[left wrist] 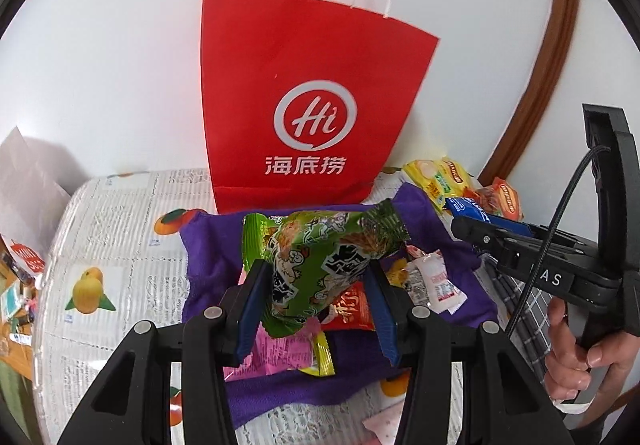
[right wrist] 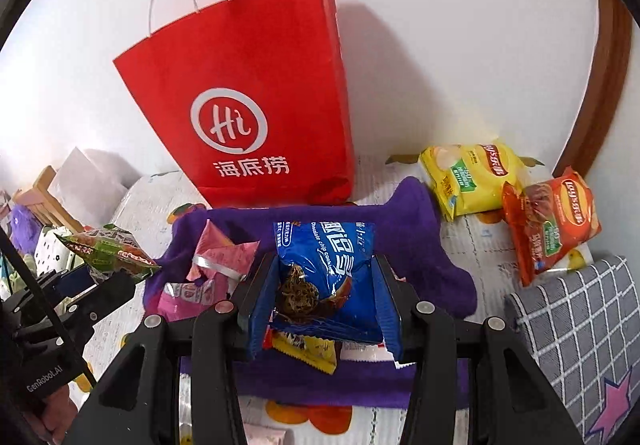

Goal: Organize snacks
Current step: 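Lower the blue packet onto the towel with the right tool while the left tool holds the green bag above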

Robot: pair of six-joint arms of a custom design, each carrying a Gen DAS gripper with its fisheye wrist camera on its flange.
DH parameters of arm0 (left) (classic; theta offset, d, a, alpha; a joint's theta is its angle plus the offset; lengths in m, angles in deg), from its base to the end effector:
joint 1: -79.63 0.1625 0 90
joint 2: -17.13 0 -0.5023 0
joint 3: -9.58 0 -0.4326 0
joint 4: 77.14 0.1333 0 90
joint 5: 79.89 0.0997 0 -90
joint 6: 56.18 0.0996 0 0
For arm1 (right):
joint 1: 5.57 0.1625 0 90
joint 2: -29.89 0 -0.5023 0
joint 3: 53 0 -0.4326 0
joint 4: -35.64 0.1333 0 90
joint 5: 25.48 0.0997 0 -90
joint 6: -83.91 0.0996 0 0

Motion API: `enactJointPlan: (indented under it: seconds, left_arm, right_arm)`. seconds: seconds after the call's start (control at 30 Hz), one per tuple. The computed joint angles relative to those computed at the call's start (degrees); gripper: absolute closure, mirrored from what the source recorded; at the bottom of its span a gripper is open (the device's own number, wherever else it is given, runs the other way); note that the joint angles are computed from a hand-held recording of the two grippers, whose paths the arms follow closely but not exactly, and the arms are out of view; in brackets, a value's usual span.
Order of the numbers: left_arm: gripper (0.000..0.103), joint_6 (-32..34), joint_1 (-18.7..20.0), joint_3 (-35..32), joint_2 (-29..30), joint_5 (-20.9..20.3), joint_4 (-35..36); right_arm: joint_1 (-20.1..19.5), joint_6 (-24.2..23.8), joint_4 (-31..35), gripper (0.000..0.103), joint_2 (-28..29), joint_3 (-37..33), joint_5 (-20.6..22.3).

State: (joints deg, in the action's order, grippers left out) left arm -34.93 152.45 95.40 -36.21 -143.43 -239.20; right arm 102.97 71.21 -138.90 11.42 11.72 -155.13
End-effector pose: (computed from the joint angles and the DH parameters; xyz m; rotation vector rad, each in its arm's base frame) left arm -0.0661 -0.8153 0.3279 0.6291 2.4538 -0.8866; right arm 0.3527 -0.8324 0.0107 0.3501 -2.3464 0.8594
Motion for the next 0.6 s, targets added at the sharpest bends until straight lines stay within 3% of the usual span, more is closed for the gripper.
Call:
enactJointPlan:
  seconds: [0.3, 0.6]
  left_arm:
    - [0.057, -0.5, 1.0, -2.6, 2.3, 1.1, 2.2]
    - [0.057, -1.5, 1.2, -3.0, 2.9, 1.8, 3.2]
  right_arm:
    - [-1.7, 0.9, 6.9, 0.057, 1.2, -2.8, -1.1]
    - [-3.9, 7.4, 14.5, 0.056, -0.3, -2.5, 1.0]
